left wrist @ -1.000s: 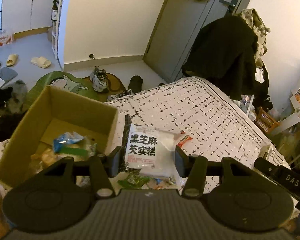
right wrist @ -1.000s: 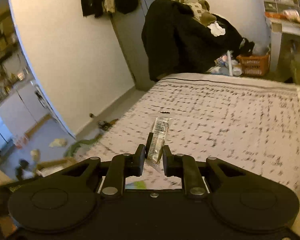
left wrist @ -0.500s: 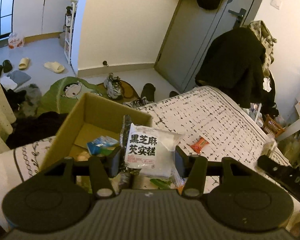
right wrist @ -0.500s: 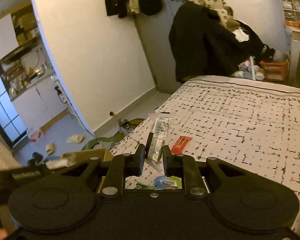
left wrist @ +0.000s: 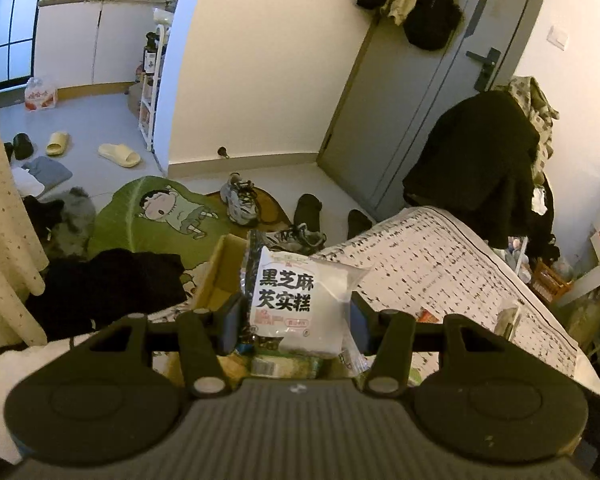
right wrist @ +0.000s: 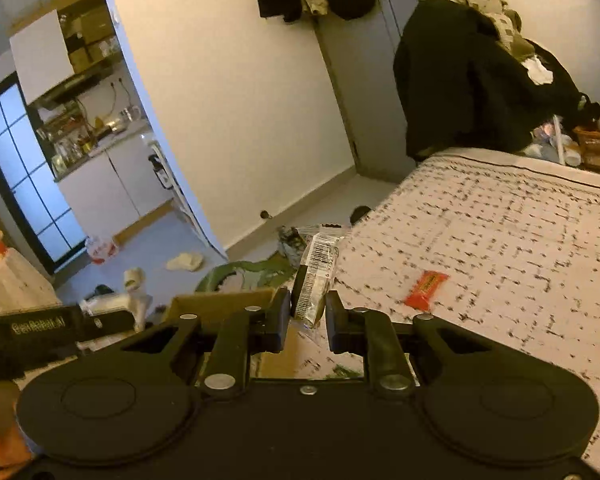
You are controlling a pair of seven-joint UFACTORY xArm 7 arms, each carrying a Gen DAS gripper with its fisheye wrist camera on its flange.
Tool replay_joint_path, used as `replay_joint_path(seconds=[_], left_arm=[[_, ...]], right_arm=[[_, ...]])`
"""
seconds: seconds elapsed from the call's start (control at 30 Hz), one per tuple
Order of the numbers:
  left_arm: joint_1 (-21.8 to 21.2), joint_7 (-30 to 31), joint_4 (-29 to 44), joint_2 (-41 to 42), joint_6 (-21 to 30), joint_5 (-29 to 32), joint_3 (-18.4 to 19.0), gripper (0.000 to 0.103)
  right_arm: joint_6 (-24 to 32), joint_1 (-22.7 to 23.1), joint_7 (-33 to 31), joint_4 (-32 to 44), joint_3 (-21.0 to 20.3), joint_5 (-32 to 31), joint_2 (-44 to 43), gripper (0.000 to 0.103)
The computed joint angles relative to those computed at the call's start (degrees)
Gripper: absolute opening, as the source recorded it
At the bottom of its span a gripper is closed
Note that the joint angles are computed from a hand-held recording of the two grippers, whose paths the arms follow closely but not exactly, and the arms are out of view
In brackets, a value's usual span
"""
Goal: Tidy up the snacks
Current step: 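Carry both held packets over the box, then open both tools to drop the packets into the box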
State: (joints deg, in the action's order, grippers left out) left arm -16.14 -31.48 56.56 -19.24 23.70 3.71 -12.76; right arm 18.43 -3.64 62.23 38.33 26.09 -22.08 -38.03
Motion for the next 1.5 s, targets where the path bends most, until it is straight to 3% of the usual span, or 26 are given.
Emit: replay_joint_path(seconds=[0.3,0.53,0.7,1.1,1.2,1.23,1.27,1.4,1.5], left_arm=[[-0.3,4.9,-0.1,2.4,-0.9,-3.1,3.1,0.053],[-0.5,7.3,0.2,5.8,-2.4,-6.1,4.0,0.054],[-1.1,8.6,1.2,8.6,-2.5,-9.3,4.6,0.054],[0.2,5.5,1.5,10.1,-3.7,-5.6,3.6,0.059],[0.7,4.3,1.8,9.8,-3.0,-4.2,3.5,0.060],[0.9,3.8,1.9,9.5,-2.6,-3.6,3.4,0.061],[1.1,3.0,1.8,9.1,-2.2,-3.0,3.2,0.061],[1.4,1.5,2.8,8.0,0.5,-2.0,3.1,0.062],[1.3,1.5,2.5,6.5,0.8,-2.5,3.3,0.071]], right_arm=[[-3.3,-3.9,2.5,3.3,3.5,-3.4,6.5,0.019],[-4.5,-3.7,3.9,5.6,3.7,-7.4,11.6,0.019],[-4.4,-1.8,3.9,7.5,3.2,-10.2,15.7,0.019],[-5.2,2.8,11.4,10.8,-1.0,-19.2,22.4,0.019],[-8.2,0.9,17.9,11.3,-0.5,-24.6,23.4,0.029],[-8.7,0.3,20.0,11.5,-0.3,-26.6,23.7,0.041],[-8.5,1.3,19.8,11.5,-1.2,-26.4,23.8,0.044],[-6.8,4.6,18.5,10.7,-3.3,-25.2,22.5,0.045],[-5.2,5.7,18.3,10.5,-3.4,-24.2,20.9,0.049]])
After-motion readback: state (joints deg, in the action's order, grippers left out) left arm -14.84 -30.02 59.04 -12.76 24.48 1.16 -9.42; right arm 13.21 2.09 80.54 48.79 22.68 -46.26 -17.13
